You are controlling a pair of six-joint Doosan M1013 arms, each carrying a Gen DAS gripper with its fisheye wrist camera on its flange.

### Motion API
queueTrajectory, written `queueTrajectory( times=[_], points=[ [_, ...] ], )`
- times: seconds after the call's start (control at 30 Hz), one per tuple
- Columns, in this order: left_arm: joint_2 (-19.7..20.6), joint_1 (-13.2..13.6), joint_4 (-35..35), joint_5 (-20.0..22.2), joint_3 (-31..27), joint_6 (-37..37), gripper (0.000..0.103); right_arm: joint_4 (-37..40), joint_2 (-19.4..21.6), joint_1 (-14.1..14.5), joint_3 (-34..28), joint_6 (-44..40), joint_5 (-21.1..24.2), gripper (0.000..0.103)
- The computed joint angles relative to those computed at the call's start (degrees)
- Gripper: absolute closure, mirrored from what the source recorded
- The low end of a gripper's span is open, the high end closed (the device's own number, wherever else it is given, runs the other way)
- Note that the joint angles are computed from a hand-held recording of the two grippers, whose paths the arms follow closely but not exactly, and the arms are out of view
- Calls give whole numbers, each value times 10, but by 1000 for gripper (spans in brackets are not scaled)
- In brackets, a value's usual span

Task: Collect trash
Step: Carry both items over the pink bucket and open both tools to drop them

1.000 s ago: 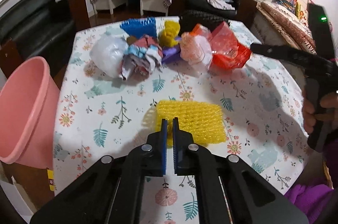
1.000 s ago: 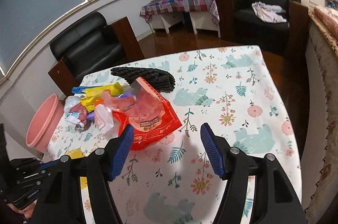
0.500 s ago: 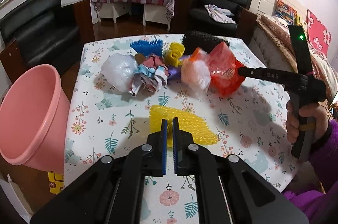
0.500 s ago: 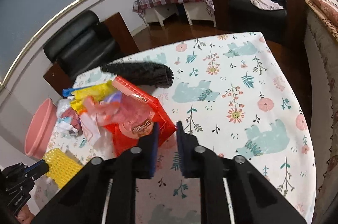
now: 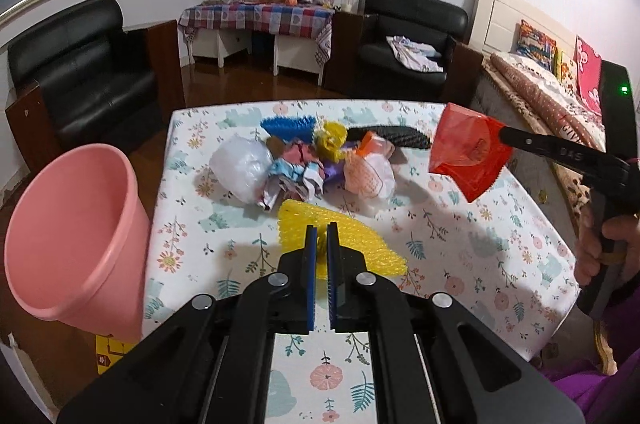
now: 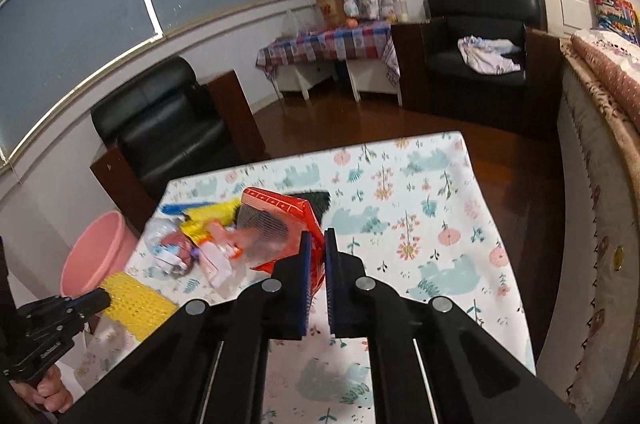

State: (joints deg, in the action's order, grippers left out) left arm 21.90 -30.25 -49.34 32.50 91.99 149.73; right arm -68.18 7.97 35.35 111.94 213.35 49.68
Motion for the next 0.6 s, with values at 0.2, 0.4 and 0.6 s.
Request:
queueTrajectory(
  times=[0.2, 0.4, 0.6],
  points=[
    [-9, 9, -42, -16, 7, 29, 99, -30, -3, 14, -17, -5, 11, 98],
    [-21, 21, -84, -43, 16, 60, 99, -48, 7, 16, -41, -23, -10, 98],
    [-28, 36, -107, -75, 19, 64, 99, -63, 24, 11, -73, -50, -51, 98]
  ],
)
